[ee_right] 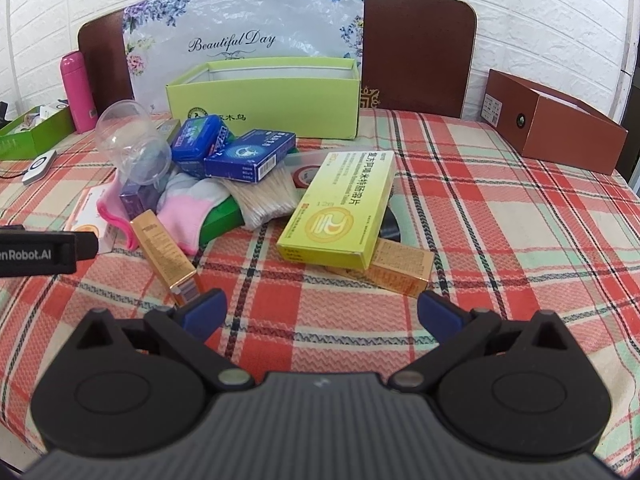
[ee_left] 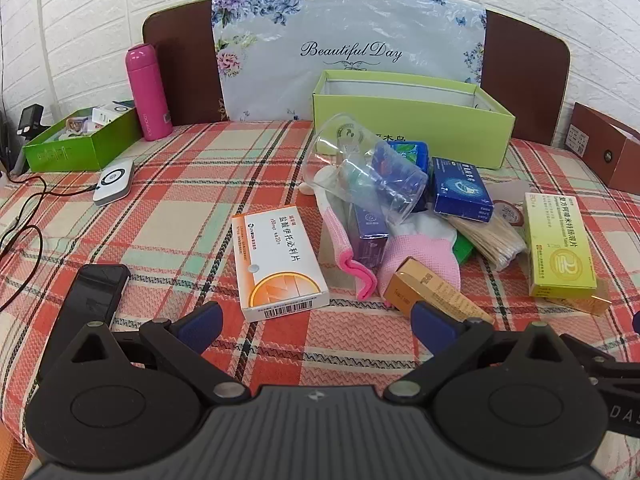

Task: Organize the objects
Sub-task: 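Grasp the yellow-green medicine box with the right gripper while the left grasps the white-orange box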

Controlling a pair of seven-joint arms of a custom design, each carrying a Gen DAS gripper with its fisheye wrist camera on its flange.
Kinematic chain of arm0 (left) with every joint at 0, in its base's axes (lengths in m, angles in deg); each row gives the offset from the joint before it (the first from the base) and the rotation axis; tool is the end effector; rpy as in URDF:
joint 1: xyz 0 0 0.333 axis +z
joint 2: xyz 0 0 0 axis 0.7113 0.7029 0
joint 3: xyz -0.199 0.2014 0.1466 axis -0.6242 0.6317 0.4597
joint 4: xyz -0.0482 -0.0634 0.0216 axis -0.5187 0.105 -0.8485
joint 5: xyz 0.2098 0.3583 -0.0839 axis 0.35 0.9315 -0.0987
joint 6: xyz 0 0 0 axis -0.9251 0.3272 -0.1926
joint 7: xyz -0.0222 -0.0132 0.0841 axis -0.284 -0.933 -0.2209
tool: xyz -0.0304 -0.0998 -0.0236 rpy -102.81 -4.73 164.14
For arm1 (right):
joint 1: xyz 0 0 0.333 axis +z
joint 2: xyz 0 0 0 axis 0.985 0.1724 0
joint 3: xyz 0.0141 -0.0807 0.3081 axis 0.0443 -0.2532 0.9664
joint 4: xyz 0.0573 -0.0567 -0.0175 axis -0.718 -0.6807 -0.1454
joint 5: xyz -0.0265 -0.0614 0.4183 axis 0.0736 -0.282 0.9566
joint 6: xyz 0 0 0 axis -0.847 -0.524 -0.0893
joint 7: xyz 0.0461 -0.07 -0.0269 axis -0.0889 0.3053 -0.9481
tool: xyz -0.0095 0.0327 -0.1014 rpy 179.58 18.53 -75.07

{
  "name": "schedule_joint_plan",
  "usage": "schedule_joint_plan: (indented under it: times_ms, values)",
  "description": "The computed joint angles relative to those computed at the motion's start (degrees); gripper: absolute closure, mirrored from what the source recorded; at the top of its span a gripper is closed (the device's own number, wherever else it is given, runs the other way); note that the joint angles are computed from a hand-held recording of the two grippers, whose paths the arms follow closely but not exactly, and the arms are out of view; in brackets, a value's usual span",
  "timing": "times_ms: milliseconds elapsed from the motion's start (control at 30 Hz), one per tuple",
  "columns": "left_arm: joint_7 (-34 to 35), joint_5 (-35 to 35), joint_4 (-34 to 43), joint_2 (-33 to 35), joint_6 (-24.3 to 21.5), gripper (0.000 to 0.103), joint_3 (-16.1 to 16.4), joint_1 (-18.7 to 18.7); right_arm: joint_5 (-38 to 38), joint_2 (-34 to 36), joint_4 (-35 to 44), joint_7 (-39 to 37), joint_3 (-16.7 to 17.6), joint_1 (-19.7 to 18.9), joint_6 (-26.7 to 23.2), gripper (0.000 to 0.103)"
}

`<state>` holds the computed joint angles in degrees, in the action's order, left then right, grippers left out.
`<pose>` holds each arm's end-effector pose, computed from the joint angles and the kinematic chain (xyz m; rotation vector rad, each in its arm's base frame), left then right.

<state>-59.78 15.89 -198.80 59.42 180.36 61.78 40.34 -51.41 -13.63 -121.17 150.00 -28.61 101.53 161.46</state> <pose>0.5381 -0.2019 0.4325 -1.7646 1.6208 -0.7211 0.5115 0.3097 0.4223 -1.7756 1.6545 -0.7584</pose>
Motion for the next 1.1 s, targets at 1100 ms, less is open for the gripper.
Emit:
schedule_joint_plan:
  times_ms: [1100]
  values:
    - [10.9, -11.7, 10.9, 13.4, 4.2, 0.001, 6.2, 0.9, -3.4, 6.9, 6.5, 2.4, -4.9, 1.4, 7.3, 0.0]
